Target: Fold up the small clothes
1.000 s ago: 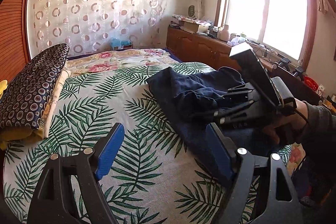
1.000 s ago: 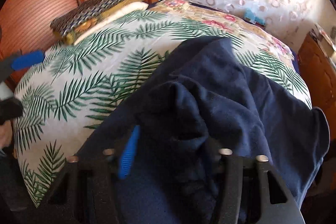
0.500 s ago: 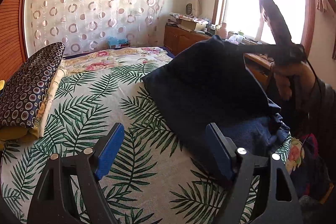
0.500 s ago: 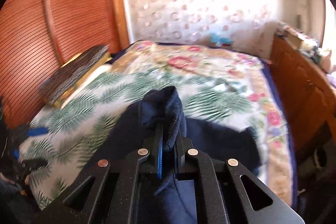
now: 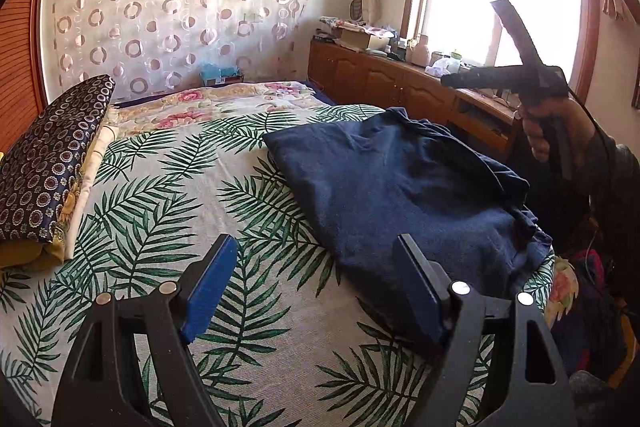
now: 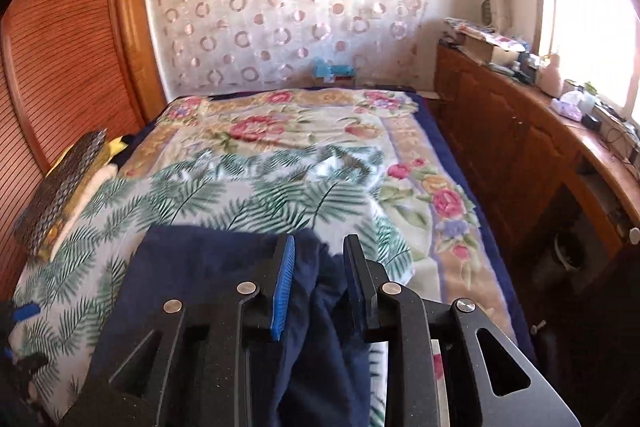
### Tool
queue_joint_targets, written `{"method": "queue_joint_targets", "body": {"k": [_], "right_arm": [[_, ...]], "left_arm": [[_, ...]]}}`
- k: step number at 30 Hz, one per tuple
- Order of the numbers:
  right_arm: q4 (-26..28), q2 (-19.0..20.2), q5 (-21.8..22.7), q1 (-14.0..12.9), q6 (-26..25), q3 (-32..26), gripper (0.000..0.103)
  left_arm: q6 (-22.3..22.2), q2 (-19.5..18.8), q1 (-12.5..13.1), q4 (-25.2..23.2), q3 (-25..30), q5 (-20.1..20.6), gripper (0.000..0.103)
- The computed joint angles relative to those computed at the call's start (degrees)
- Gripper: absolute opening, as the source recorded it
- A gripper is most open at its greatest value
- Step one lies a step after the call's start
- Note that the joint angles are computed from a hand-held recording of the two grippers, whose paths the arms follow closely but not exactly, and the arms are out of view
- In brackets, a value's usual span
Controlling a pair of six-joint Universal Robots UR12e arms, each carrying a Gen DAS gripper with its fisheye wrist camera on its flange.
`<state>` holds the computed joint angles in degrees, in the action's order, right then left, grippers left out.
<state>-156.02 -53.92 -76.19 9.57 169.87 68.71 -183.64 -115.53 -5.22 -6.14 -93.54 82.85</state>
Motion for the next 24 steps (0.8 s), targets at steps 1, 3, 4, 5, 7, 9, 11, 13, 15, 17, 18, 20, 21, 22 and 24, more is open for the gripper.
{"method": "queue_joint_targets", "body": {"k": [1, 3, 4, 5, 7, 9, 11, 13, 15, 17, 18, 20, 21, 22, 24], "right_arm": [[0.6, -0.4, 0.1, 0.0, -1.2, 0.8, 0.026], [1.0, -1.3, -0.3, 0.2, -3.2, 3.0, 0.026], [0.7, -2.1, -0.2, 0.2, -4.1, 4.7, 0.026], [0.3, -2.6, 0.2, 0.2, -4.7, 6.1, 0.026], [-0.3, -4.2, 1.4, -0.3, -5.9, 9.1, 0.026], [-1.0, -5.8, 2.7, -0.8, -7.4, 12.2, 0.026], [-0.4, -7.2, 2.8, -1.3, -9.8, 14.2, 0.026], [0.0, -7.4, 2.3, -1.7, -11.6, 14.5, 0.026], [0.7, -7.4, 1.3, -1.8, -12.5, 14.4, 0.026], [2.1, -7.6, 0.6, -1.9, -12.0, 14.3, 0.026], [2.7, -7.5, 0.7, -2.0, -11.5, 14.2, 0.026], [3.2, -8.2, 1.4, -2.1, -11.4, 15.0, 0.026], [3.2, -8.4, 1.3, -2.2, -11.5, 15.3, 0.026], [2.7, -8.2, 0.8, -1.8, -11.3, 15.6, 0.026], [3.1, -8.0, 0.1, -1.4, -12.0, 15.6, 0.026]], "left_arm": [[0.2, -0.1, 0.0, -0.2, 0.1, -0.1, 0.081], [0.9, -0.2, -0.2, -1.0, 0.4, -0.2, 0.081], [1.1, -0.2, -0.2, -1.2, 0.5, -0.2, 0.081], [1.3, -0.3, -0.3, -1.6, 0.7, -0.4, 0.081], [1.8, -0.4, -0.5, -2.5, 1.0, -0.6, 0.081], [2.5, -0.7, -0.8, -3.3, 1.5, -0.8, 0.081], [3.1, -0.9, -1.1, -4.2, 2.0, -1.2, 0.081], [3.6, -1.2, -1.3, -5.1, 2.4, -1.5, 0.081], [3.9, -1.3, -1.6, -5.4, 2.6, -1.6, 0.081], [4.2, -1.4, -1.8, -5.9, 2.7, -1.7, 0.081], [4.4, -1.4, -1.9, -6.3, 2.8, -1.8, 0.081], [4.8, -1.4, -2.1, -7.2, 2.8, -2.0, 0.081], [4.9, -1.4, -2.1, -7.5, 2.8, -2.2, 0.081], [4.9, -1.5, -2.1, -7.9, 2.9, -2.4, 0.081], [4.9, -1.6, -2.2, -8.8, 3.2, -2.5, 0.081]]}}
